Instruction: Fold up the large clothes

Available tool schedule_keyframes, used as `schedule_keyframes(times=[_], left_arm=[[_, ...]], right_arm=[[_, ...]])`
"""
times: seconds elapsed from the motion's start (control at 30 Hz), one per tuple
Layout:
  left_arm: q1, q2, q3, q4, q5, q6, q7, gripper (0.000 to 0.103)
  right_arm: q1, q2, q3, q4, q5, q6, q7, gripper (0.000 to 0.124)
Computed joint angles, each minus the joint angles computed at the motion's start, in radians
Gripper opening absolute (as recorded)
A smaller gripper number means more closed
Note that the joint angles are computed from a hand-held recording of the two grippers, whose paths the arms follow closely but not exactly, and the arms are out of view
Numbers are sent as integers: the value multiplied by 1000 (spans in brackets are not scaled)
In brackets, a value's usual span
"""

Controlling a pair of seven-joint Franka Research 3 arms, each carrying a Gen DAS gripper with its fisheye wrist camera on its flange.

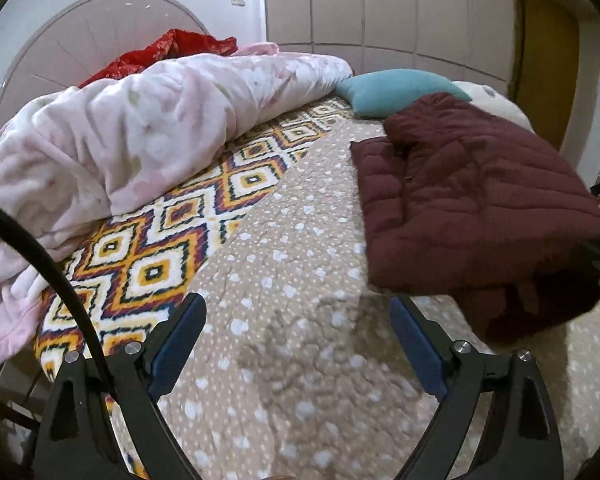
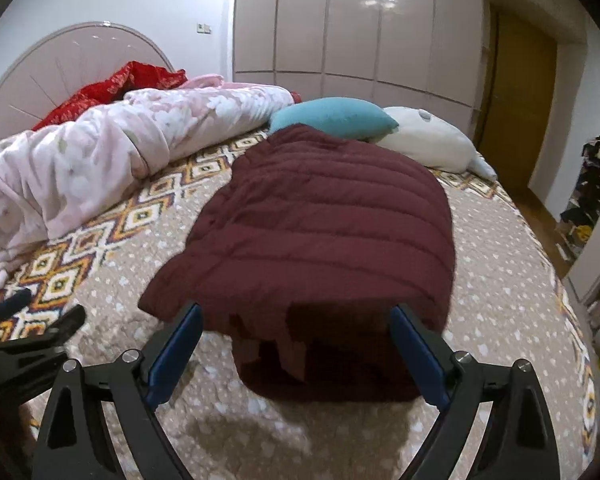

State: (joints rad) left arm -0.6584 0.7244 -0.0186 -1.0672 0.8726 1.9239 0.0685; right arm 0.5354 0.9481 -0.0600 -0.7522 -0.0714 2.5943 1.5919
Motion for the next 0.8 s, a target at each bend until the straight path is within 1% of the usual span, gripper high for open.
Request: schedule_keyframes(times=[0.03,0.1,0.17,0.23,0.47,0.8], left_arm=[[-3,-6,-3,-7,1,8,-4,92],[-6,-15,-10,-16,0,30,-13,92],[-9,-21,-14,-23,0,50,-20,92],[-15,-9,-15,0,-3,42,-7,92],[-25,7,-11,26,-19,45,15,92],[-19,27,-10,40,-53,56,31,92]], right_arm=[[14,-34,-26,-63,-19,28,26,96],[27,-80,-51,-147,-46,66,59,96],[28,-113,-58,-203,-60,86,80,96],[20,-134,-51,-236,-62,90,87,96],[12,-154,-52,-267,-78,86,121,96],[38,-126,-79,-234,-145,39,146,96]])
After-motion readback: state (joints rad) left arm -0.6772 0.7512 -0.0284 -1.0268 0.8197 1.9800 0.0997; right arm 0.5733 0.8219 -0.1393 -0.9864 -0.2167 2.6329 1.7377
